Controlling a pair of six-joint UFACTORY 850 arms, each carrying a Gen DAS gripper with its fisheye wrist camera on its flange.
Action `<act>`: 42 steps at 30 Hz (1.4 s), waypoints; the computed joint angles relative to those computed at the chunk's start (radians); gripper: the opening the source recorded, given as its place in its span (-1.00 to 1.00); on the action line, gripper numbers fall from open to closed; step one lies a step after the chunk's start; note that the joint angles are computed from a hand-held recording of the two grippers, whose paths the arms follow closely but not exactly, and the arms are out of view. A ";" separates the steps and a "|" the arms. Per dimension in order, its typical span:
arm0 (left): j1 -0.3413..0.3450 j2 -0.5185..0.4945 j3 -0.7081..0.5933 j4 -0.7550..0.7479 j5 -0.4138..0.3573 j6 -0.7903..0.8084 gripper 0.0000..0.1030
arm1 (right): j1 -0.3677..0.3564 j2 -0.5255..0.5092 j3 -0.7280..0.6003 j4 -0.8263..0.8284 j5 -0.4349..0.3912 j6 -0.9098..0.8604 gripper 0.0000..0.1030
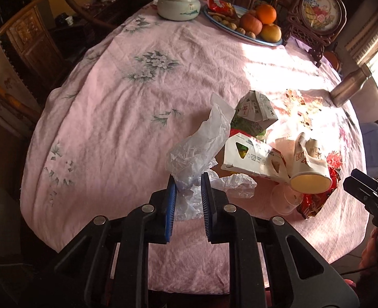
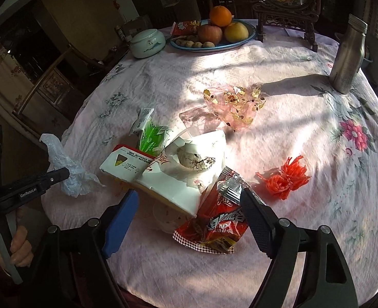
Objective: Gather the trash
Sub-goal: 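Grasp the clear plastic bag with the left tool while the right tool grasps the white paper cup, then carry the bag and cup to the red basket and release both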
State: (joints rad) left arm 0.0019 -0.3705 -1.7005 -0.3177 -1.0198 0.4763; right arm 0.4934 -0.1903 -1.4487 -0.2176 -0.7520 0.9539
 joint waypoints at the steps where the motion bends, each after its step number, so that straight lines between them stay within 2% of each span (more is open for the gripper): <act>1: 0.008 0.006 0.002 0.008 0.004 -0.026 -0.61 | -0.009 -0.016 -0.013 0.036 0.006 -0.055 0.56; 6: 0.025 0.043 0.036 0.064 0.007 -0.129 -0.61 | -0.016 -0.069 -0.060 0.139 0.008 -0.239 0.58; 10: 0.017 0.063 0.062 0.099 0.015 -0.164 -0.61 | -0.015 -0.077 -0.053 0.127 -0.007 -0.253 0.68; 12: 0.013 0.076 0.079 0.094 0.022 -0.165 -0.61 | -0.014 -0.085 -0.049 0.084 -0.030 -0.235 0.66; 13: 0.009 0.079 0.084 0.096 0.026 -0.169 -0.61 | -0.017 -0.085 -0.042 0.072 -0.029 -0.235 0.34; 14: 0.004 0.084 0.090 0.100 0.027 -0.177 -0.61 | -0.025 -0.088 -0.038 0.097 -0.030 -0.263 -0.07; 15: 0.002 0.087 0.094 0.101 0.026 -0.181 -0.61 | -0.040 -0.084 -0.026 0.155 -0.020 -0.303 -0.87; 17: -0.003 0.100 0.105 0.103 0.031 -0.191 -0.61 | -0.058 -0.041 0.025 0.231 0.066 -0.335 -0.89; 19: -0.004 0.119 0.120 0.110 0.047 -0.211 -0.61 | -0.043 -0.018 0.036 0.162 0.091 -0.322 -0.92; 21: 0.001 0.139 0.137 0.112 0.056 -0.242 -0.61 | -0.038 0.000 0.038 0.166 0.120 -0.366 -0.93; 24: 0.014 0.172 0.171 0.130 0.068 -0.309 -0.61 | -0.047 0.013 0.035 0.258 0.162 -0.479 -0.93; 28: 0.049 0.236 0.240 0.177 0.087 -0.399 -0.61 | -0.047 -0.002 -0.006 0.384 0.177 -0.652 -0.93; 31: 0.095 0.284 0.291 0.216 0.099 -0.452 -0.61 | -0.020 -0.038 -0.065 0.447 0.167 -0.748 -0.93; 35: 0.189 0.328 0.335 0.242 0.107 -0.513 -0.61 | 0.027 -0.121 -0.172 0.570 0.130 -0.890 -0.93; 42: 0.391 0.396 0.435 0.270 0.112 -0.577 -0.61 | 0.142 -0.363 -0.514 0.651 -0.053 -1.057 -0.93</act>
State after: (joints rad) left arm 0.3933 0.0258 -1.2656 -0.0474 -0.9082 -0.1012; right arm 0.6351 -0.5531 -1.9631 0.4339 -0.8046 -0.1028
